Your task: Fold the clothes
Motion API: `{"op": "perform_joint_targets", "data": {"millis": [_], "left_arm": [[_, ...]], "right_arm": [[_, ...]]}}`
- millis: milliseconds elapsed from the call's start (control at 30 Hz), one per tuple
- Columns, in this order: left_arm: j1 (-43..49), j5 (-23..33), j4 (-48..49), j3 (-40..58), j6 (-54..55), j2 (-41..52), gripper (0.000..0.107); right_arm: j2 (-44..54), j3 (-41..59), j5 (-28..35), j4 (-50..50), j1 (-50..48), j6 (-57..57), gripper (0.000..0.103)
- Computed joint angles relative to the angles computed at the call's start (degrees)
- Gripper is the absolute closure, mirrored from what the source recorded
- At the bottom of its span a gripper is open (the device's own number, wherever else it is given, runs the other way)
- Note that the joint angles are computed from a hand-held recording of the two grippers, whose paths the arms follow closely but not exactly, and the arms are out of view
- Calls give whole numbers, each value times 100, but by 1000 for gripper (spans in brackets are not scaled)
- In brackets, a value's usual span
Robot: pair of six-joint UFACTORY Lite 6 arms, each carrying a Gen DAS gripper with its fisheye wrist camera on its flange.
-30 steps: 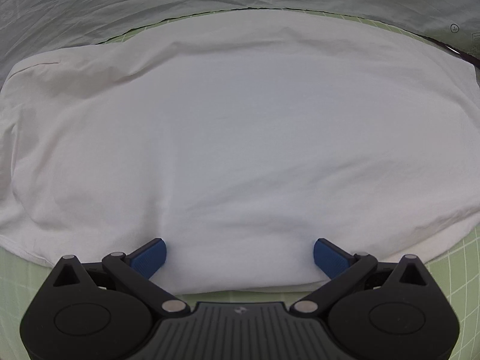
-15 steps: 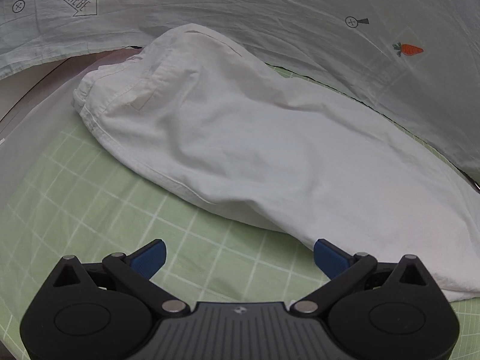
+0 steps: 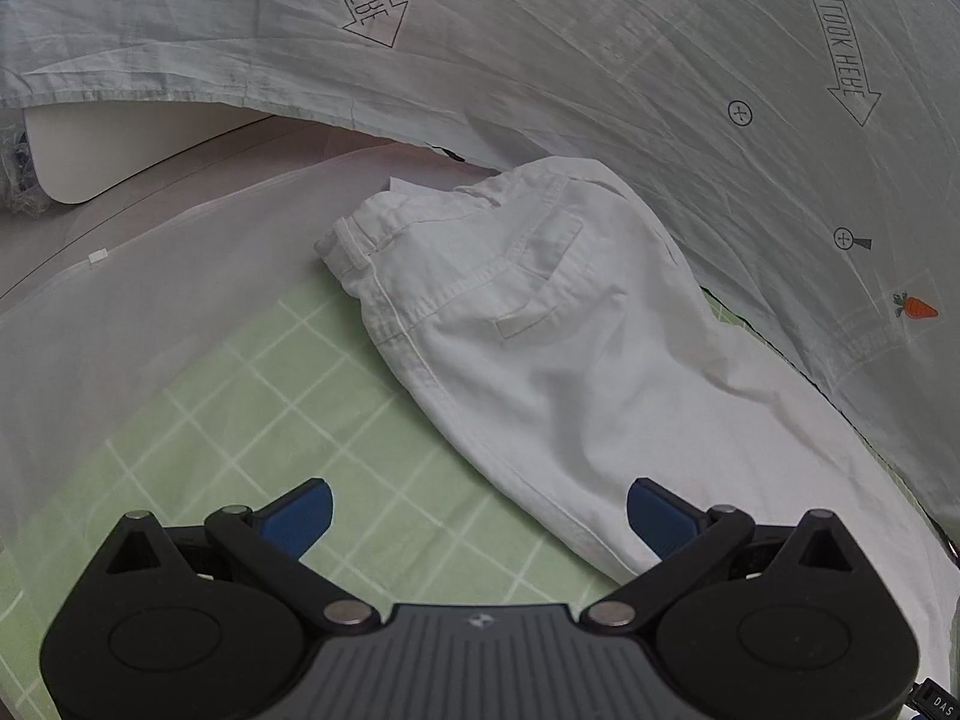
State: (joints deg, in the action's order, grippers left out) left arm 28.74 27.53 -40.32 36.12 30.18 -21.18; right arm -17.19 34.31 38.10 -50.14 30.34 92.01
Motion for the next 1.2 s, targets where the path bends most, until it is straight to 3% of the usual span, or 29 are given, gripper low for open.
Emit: {"op": "perform_joint_targets", "data": {"millis": [167, 367, 433, 767, 933, 1033, 1133, 1200], "left_arm": [[647, -45, -1254, 1213, 1649, 1787, 4], [824, -43, -1610, 2770, 2443, 3616, 4], [888, 62, -1764, 3134, 2662, 4006, 4], [824, 284, -2587, 3768, 3435, 5032, 4], [656, 174, -2951, 3877, 3716, 5201, 4], [424, -253, -2894, 3865, 3578, 5179, 4], [131, -735, -2526, 3789, 2981, 5042, 17], [-178, -1278, -1395, 3738, 1817, 4904, 41]], "right_arm": [[1449, 714, -259, -1015, -67, 1423, 2], [2254, 922, -299, -1734, -176, 2997, 0], [2434, 970, -16, -1850, 41, 3167, 0], [3162, 1130, 1194, -2202, 959, 4618, 0], [3323, 1216, 1363, -2199, 1055, 4782, 0], [3343, 1199, 1386, -2253, 1071, 4848, 0], [3352, 1199, 1386, -2275, 1065, 4864, 0], [3365, 1197, 1407, -2295, 1085, 4899, 0]]}}
